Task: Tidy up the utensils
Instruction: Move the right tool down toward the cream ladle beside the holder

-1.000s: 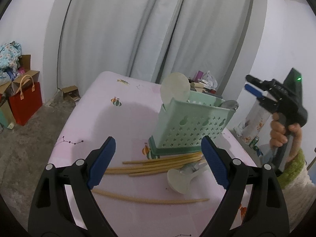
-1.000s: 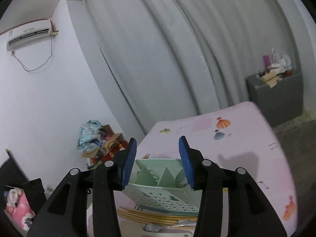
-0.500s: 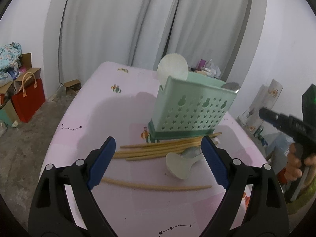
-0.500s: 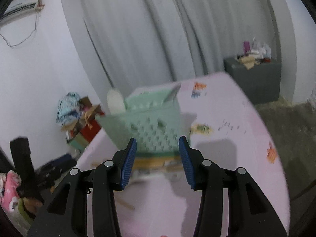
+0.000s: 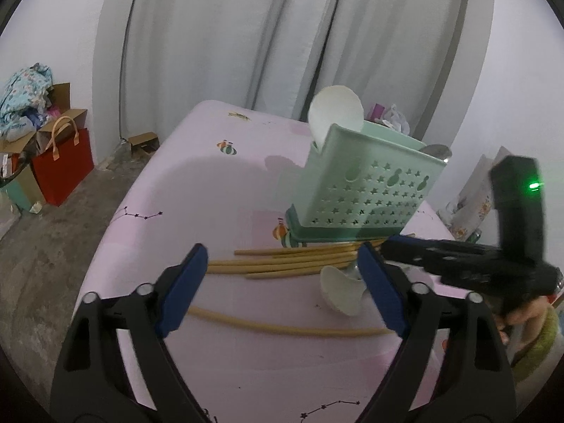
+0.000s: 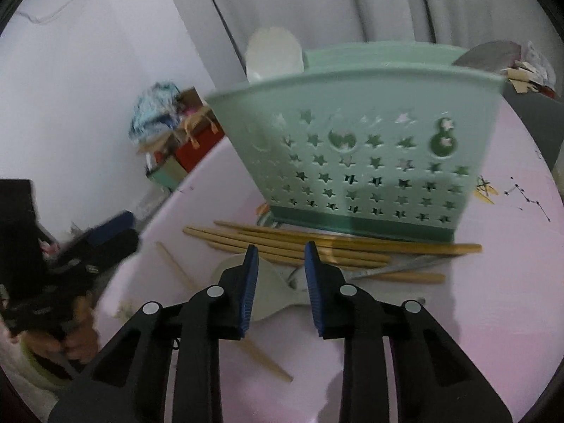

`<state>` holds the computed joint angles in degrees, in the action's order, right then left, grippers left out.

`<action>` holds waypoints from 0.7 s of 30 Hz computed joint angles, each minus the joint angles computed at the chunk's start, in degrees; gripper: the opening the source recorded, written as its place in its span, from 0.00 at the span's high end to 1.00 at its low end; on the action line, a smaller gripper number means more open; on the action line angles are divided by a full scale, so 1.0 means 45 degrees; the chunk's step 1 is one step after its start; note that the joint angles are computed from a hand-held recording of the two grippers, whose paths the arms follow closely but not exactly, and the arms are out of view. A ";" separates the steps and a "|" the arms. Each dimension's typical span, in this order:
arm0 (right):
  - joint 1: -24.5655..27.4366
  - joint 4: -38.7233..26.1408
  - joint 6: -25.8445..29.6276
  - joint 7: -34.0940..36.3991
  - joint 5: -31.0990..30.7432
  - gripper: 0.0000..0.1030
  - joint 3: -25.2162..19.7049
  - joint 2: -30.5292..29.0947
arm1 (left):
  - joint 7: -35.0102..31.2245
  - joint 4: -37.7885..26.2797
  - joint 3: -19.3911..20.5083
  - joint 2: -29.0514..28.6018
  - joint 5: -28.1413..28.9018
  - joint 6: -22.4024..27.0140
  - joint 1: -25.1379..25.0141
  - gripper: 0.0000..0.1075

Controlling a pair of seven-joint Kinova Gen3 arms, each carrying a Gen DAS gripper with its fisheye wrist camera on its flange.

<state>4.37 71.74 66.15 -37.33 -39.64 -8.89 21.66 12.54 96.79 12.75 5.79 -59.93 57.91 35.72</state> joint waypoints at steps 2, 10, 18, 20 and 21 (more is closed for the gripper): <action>-0.0403 -0.0145 -0.0159 -0.0194 0.0636 0.79 0.0113 0.0144 | 0.0080 0.0319 -0.0071 -0.0218 0.0181 -0.0582 -0.0182 0.33; -0.0911 0.0233 -0.0383 -0.0214 0.2625 0.88 0.0292 -0.0059 | -0.0383 0.1120 -0.0172 -0.0550 0.0955 -0.3385 -0.1164 0.59; -0.0913 0.0821 -0.0708 -0.0142 0.3682 0.88 0.0584 -0.0463 | -0.0509 0.1099 -0.0230 -0.0375 0.0925 -0.3973 -0.1222 0.61; -0.1013 0.1119 -0.1031 0.0047 0.4017 0.88 0.0629 -0.0709 | -0.0483 0.1101 -0.0270 -0.0352 0.0986 -0.3959 -0.1208 0.61; -0.0988 0.1212 -0.1180 0.0107 0.4254 0.88 0.0536 -0.0813 | -0.0452 0.1114 -0.0291 -0.0361 0.1012 -0.3943 -0.1203 0.61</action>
<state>-0.08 77.20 60.84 -36.85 -20.49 -6.47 18.00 10.51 101.80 11.44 4.17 -55.37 40.16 30.30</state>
